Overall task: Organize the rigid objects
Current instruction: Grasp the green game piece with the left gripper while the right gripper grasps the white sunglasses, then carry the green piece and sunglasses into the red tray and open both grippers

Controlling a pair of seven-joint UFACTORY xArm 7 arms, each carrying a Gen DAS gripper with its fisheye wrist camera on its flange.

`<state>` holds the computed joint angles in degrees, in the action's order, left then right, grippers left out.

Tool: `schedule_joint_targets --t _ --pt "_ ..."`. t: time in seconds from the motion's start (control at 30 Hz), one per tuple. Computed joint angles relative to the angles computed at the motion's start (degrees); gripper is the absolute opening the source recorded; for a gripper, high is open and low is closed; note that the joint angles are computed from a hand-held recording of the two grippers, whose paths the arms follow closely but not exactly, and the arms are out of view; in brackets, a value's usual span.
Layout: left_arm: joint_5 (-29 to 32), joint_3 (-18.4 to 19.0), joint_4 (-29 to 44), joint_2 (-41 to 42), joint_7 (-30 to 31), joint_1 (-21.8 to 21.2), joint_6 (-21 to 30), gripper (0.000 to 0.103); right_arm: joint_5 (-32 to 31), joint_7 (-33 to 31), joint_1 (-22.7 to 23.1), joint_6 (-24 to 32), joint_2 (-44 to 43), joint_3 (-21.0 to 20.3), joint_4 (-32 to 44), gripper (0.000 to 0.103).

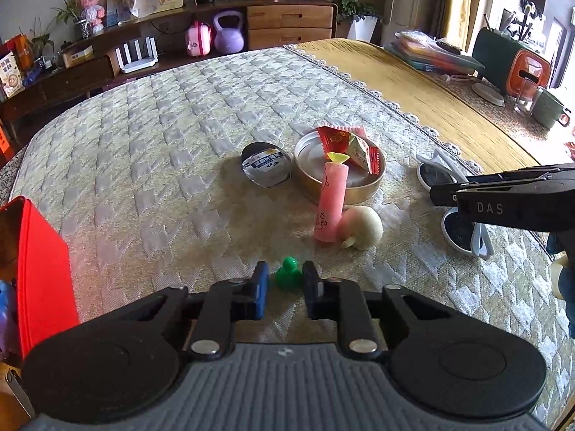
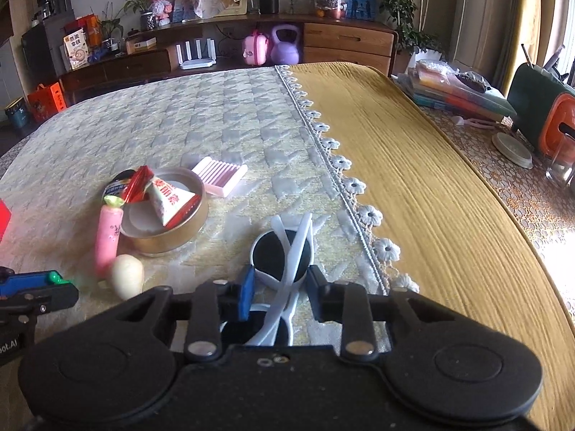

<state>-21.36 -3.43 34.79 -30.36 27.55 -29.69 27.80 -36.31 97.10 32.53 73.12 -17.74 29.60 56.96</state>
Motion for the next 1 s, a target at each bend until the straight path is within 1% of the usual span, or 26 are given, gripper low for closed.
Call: schedule_joint_targets --t 0.07,0.2,0.3,0.4,0.53,0.8,1.0 --pt "0.82 -0.55 0.01 -0.29 -0.3 0.31 0.44 0.015 -0.56 0.12 0.28 0.08 -0.01 0.51 -0.08 0.024" --pt "1.0 -0.01 -0.1 -0.7 0.18 0.1 1.16 0.015 -0.7 2.72 0.69 -1.38 -1.98 1.15 -1.25 0.005" --pt "0.68 0.41 0.41 -0.66 -0.31 0.69 2.44 0.015 -0.4 3.25 0.68 -1.02 -1.85 2.28 -0.96 0.005" --pt "0.64 0.59 0.65 -1.26 -1.05 1.61 3.95 0.015 -0.63 5.51 0.85 -0.32 -2.13 3.35 -0.79 0.005" --pt "-0.3 1.62 0.37 -3.37 -0.58 2.05 6.09 0.015 -1.11 6.49 1.38 0.31 -2.68 4.65 -0.1 0.005" --pt "-0.98 3.01 0.06 -8.21 -0.47 4.16 12.14 0.015 -3.34 8.62 2.56 3.1 -1.39 8.41 4.27 0.004" --pt "-0.5 3.47 0.43 -11.81 -1.06 6.17 16.43 0.015 -6.33 10.33 4.43 4.32 2.09 9.72 8.71 0.004"
